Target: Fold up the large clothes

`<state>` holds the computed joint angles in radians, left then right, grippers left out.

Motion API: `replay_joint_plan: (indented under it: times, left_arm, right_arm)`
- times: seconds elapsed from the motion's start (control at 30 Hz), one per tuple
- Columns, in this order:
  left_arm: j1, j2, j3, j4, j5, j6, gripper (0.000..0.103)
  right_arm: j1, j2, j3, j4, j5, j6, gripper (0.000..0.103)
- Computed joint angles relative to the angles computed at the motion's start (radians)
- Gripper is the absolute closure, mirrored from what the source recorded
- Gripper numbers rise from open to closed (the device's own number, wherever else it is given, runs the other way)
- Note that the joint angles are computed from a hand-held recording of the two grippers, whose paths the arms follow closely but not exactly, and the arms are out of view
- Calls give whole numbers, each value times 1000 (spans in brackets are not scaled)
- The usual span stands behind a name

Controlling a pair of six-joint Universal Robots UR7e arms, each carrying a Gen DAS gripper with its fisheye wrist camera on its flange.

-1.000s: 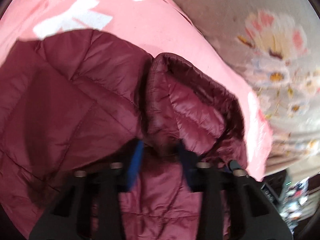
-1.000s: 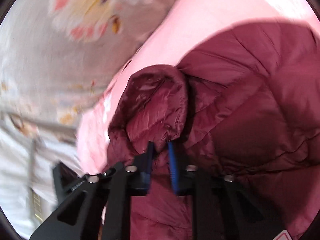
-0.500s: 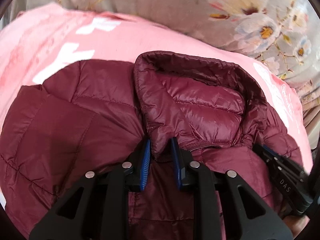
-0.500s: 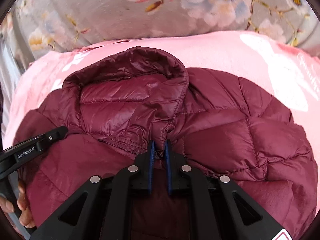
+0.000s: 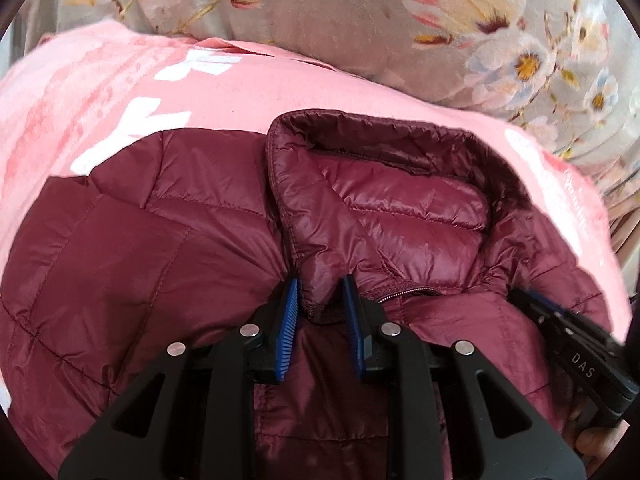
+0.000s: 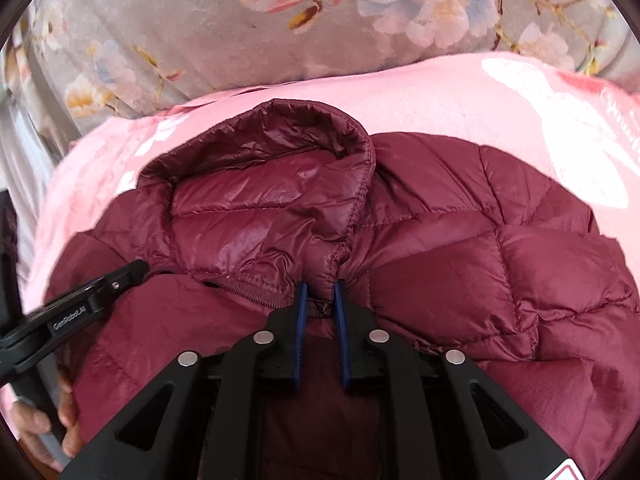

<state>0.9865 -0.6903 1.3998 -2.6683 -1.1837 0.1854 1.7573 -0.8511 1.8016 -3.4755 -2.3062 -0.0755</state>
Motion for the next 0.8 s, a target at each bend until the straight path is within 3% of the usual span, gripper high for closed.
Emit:
replay_joint_plan:
  times: [0.1,0.17,0.27,0.33,0.47,0.6,0.7,0.8]
  left_arm:
    - [25,-36,-35,115,-103,-79,65]
    - [35,-49,-67,152,-165,-124,42]
    - [52,-28,-177,195,-277,-255,27]
    - [46,19,-274,226,-271,-316,27]
    - [36,141,-490,373,-226,-403,27]
    - [58,274,-722,581,-284,-536,27]
    - [75,322,-792,651,-300,-625,28]
    - [75,328,-794,679,-252,-612,49]
  right_arm:
    - [7,-55,51,38,45,67,76]
    - [1,-106,91,2,140,111,61]
    - [-37,-157,99,-22,305,228,50]
    - [-77,-170,77,-28,429,332,49]
    - [-100,-134,-32,16,431,420,48]
    - [-170,-101,-89,65,593,613,48]
    - [-205,-81,-94,79,650,720,49]
    - [-211,-75,-90,78,613,716,72]
